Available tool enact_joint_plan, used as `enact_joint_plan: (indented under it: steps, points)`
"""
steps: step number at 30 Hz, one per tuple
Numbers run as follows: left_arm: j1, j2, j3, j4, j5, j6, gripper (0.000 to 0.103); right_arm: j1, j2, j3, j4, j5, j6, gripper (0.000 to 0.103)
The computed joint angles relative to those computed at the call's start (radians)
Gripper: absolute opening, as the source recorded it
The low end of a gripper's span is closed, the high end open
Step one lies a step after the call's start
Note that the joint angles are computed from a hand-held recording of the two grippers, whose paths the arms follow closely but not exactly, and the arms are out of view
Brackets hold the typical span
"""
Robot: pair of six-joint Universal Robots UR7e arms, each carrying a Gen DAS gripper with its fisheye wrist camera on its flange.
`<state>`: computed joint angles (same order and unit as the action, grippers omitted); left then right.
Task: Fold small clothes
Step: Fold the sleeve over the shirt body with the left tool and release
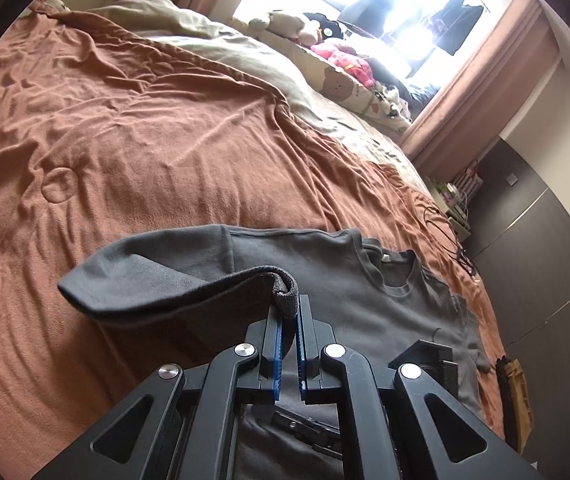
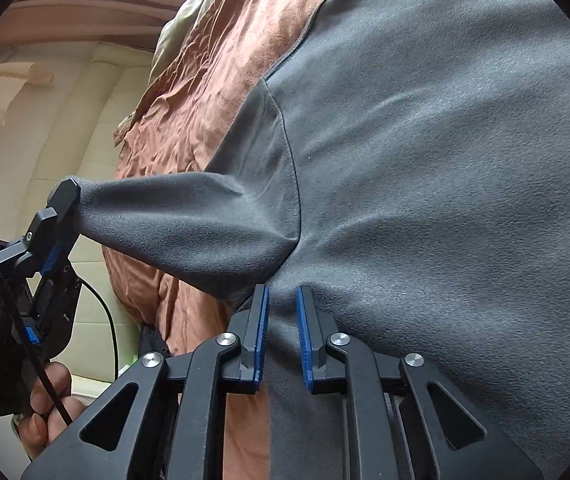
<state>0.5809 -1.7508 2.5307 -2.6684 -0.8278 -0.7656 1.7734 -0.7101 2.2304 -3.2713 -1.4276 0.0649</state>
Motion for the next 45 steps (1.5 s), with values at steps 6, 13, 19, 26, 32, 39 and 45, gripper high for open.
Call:
enact_joint_plan:
  steps: [6, 13, 19, 26, 32, 39, 45]
  points:
    - [0.025, 0.034, 0.008, -0.085, -0.082, 0.035, 0.006, -0.001, 0.044, -0.037, 0.010, 0.038, 0.035, 0.003]
    - [0.039, 0.074, 0.003, -0.100, -0.129, 0.056, 0.006, -0.033, 0.000, -0.005, 0.031, 0.047, 0.044, 0.003]
    - [0.025, 0.134, 0.002, -0.124, -0.151, 0.053, 0.006, -0.049, -0.131, 0.068, 0.034, -0.012, -0.006, 0.003]
    - [0.004, 0.236, -0.021, -0.130, -0.210, 0.068, 0.009, -0.080, -0.266, 0.167, -0.010, -0.096, -0.011, 0.018]
    - [-0.017, 0.197, -0.015, -0.056, -0.187, 0.041, 0.071, -0.086, -0.316, 0.210, -0.066, -0.103, -0.010, 0.060]
    - [0.005, 0.093, -0.012, 0.133, -0.011, -0.114, 0.076, -0.063, -0.319, 0.214, -0.072, -0.146, -0.046, 0.060]
    - [0.073, 0.096, -0.014, 0.210, 0.105, -0.166, 0.076, -0.041, -0.297, 0.166, -0.014, -0.166, -0.096, 0.060]
